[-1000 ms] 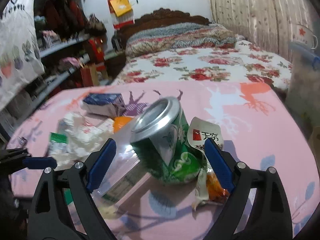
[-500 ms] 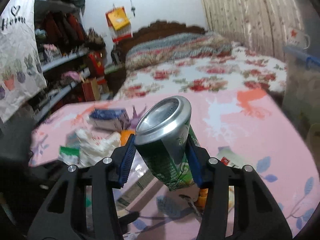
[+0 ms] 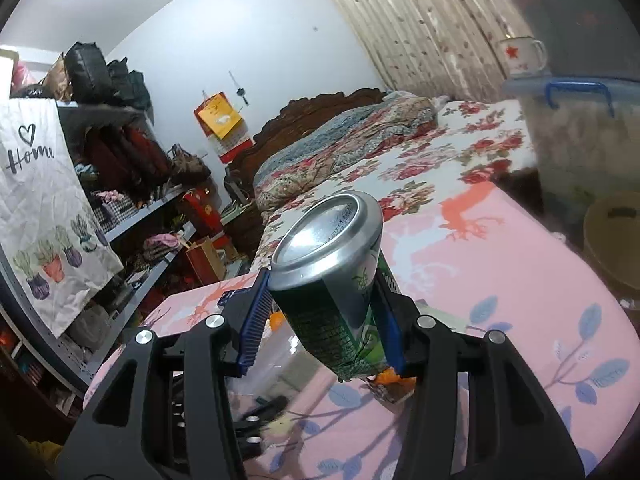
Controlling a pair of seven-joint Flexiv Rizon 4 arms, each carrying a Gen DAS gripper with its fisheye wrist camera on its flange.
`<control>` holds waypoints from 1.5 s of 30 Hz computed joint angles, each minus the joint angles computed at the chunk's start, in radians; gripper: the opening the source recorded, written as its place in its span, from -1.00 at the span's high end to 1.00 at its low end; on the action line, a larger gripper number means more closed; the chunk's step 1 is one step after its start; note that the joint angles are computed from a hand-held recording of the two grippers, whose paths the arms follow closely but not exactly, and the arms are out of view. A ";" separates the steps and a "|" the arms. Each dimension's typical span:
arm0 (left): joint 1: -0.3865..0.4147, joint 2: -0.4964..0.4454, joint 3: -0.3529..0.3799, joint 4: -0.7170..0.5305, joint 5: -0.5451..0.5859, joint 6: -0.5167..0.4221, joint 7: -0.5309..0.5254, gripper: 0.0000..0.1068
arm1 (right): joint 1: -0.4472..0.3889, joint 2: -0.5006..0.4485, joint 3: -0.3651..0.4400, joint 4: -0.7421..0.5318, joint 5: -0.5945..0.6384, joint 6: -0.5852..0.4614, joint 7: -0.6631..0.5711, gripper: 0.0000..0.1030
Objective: Collect trash
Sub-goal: 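Grasp the green soda can with the right tool while the left grasps the clear bottle, then carry can and bottle over the wastebasket and open both tools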
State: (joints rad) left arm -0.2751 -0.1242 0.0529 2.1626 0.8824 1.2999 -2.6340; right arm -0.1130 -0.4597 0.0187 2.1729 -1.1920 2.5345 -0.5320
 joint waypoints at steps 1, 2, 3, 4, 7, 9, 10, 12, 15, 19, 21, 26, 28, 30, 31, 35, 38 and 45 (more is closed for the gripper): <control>0.000 0.015 0.002 0.013 0.000 0.012 -0.006 -0.14 | -0.004 0.000 -0.003 0.004 0.002 0.001 -0.002 0.01; 0.002 0.038 0.004 0.031 -0.001 0.030 -0.014 -0.14 | -0.006 0.000 -0.004 0.004 0.001 0.000 -0.002 0.01; 0.007 0.062 0.003 0.047 -0.003 0.047 -0.017 -0.14 | -0.012 0.001 -0.007 0.009 0.000 0.002 -0.003 0.01; 0.013 0.082 -0.003 0.058 0.000 0.055 -0.025 -0.14 | -0.016 -0.001 -0.009 0.010 0.000 0.003 -0.001 0.01; 0.042 0.156 -0.023 0.097 -0.005 0.095 -0.038 -0.14 | -0.028 -0.007 -0.013 0.011 -0.003 0.011 0.003 0.01; 0.065 0.178 -0.040 0.108 -0.027 0.123 -0.017 -0.14 | -0.031 -0.013 -0.017 0.010 -0.001 0.009 -0.005 0.01; 0.075 0.182 -0.046 0.112 -0.056 0.140 0.017 -0.14 | -0.033 -0.015 -0.018 0.010 0.000 0.006 -0.006 0.01; 0.090 0.165 -0.056 0.121 -0.163 0.192 0.133 -0.15 | -0.043 -0.033 -0.025 -0.009 -0.018 0.001 0.020 0.01; 0.100 0.117 -0.090 0.093 -0.259 0.209 0.247 -0.15 | -0.057 -0.052 -0.033 -0.018 -0.007 -0.001 0.035 0.01; 0.093 0.006 -0.138 0.039 -0.459 0.247 0.473 -0.15 | -0.087 -0.074 -0.045 -0.027 0.027 0.001 0.031 0.01; 0.113 -0.058 -0.203 0.006 -0.585 0.253 0.602 -0.15 | -0.105 -0.085 -0.051 -0.037 0.041 -0.001 0.034 0.01; 0.102 -0.224 -0.294 -0.169 -0.723 0.205 0.798 -0.15 | -0.162 -0.122 -0.077 -0.087 0.093 -0.031 0.040 0.01; 0.087 -0.291 -0.316 -0.251 -0.754 0.183 0.861 -0.15 | -0.184 -0.140 -0.082 -0.123 0.108 -0.053 0.055 0.01; 0.090 -0.366 -0.362 -0.341 -0.802 0.147 0.938 -0.15 | -0.218 -0.173 -0.089 -0.180 0.105 -0.078 0.103 0.01; 0.093 -0.403 -0.386 -0.386 -0.828 0.125 0.976 -0.15 | -0.237 -0.194 -0.091 -0.215 0.090 -0.092 0.144 0.01; 0.020 -0.555 -0.370 -0.625 -0.880 -0.007 1.073 -0.15 | -0.287 -0.270 -0.111 -0.356 -0.017 -0.137 0.319 0.01; -0.046 -0.656 -0.321 -0.804 -0.914 -0.117 1.108 -0.16 | -0.289 -0.320 -0.140 -0.449 -0.083 -0.149 0.418 0.01; -0.172 -0.804 -0.168 -1.072 -0.967 -0.274 1.099 -0.50 | -0.243 -0.352 -0.194 -0.500 -0.082 -0.170 0.461 -0.36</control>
State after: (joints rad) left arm -0.4476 -0.9281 -0.1147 1.0902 -0.0848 1.0262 -1.5350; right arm -0.3557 -0.8117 -0.1748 1.6725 -1.2737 2.3643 -0.0714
